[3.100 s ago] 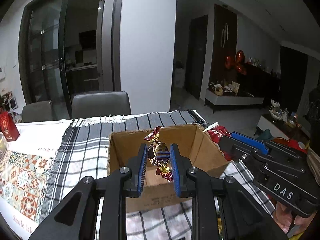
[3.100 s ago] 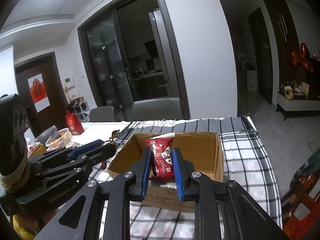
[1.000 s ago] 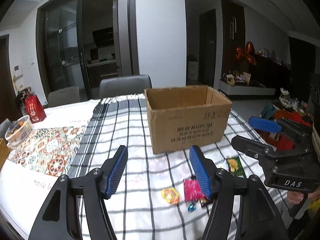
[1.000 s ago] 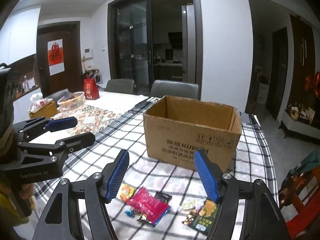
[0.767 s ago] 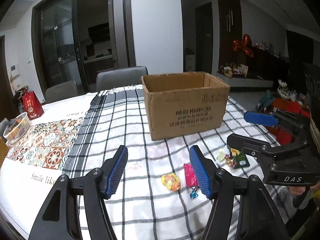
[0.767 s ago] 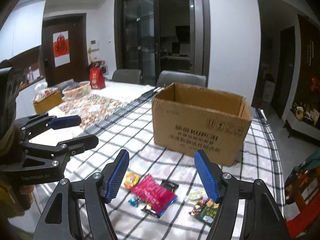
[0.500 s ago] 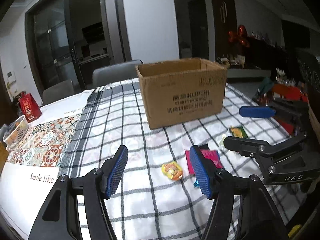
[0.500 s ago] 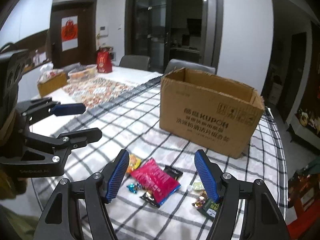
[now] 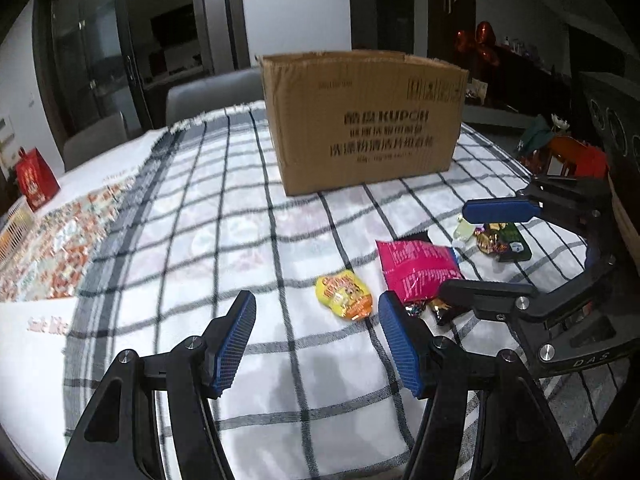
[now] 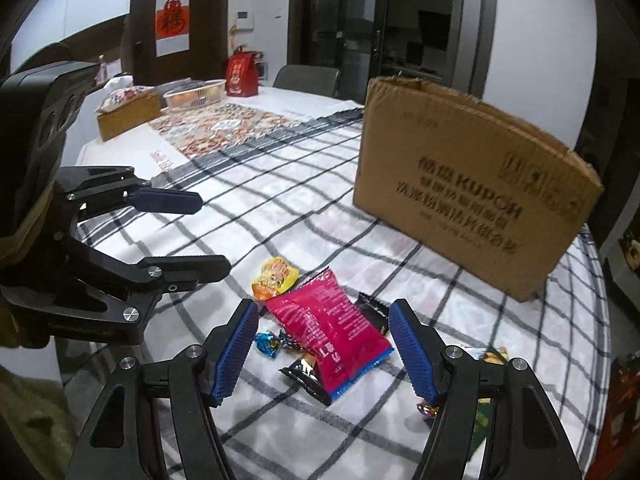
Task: Organize snacks
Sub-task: 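Grasp the yellow candy with the left tool while the right tool grasps the pink chip bag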
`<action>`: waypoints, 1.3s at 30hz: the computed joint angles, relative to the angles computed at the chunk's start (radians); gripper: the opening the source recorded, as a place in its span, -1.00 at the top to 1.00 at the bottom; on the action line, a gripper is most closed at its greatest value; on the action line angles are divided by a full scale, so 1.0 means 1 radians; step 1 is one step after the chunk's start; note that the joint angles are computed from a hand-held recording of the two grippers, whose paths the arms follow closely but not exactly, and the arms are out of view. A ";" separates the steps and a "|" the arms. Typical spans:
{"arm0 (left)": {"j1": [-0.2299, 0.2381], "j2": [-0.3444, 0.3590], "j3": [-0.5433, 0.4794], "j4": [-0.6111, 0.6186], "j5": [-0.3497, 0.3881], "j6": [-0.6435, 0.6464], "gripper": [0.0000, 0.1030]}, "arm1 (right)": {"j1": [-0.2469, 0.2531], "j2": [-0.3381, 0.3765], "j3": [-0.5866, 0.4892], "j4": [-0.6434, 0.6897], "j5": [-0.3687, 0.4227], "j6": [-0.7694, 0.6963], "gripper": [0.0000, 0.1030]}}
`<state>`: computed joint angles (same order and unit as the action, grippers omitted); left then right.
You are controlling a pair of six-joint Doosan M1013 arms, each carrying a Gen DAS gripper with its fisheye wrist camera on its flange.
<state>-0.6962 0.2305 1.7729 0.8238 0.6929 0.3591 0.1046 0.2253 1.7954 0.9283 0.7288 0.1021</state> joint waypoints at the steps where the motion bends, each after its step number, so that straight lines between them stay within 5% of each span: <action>1: 0.005 0.004 -0.002 -0.019 -0.010 0.014 -0.21 | 0.000 0.009 -0.007 -0.006 0.011 0.004 -0.32; 17: 0.058 0.055 -0.041 -0.180 -0.074 0.125 -0.11 | -0.004 0.091 -0.074 -0.044 0.107 0.073 -0.32; 21: 0.066 0.067 -0.051 -0.203 -0.079 0.127 -0.07 | -0.004 0.098 -0.077 -0.045 0.104 0.076 -0.17; 30: 0.081 0.088 -0.067 -0.302 -0.091 0.151 0.22 | -0.009 0.098 -0.072 -0.027 0.086 0.095 0.00; 33: 0.078 0.090 -0.070 -0.297 -0.086 0.152 0.47 | -0.007 0.097 -0.072 -0.030 0.082 0.109 0.07; 39: 0.078 0.083 -0.063 -0.284 -0.094 0.127 0.54 | 0.003 0.085 -0.059 -0.030 0.044 0.099 0.24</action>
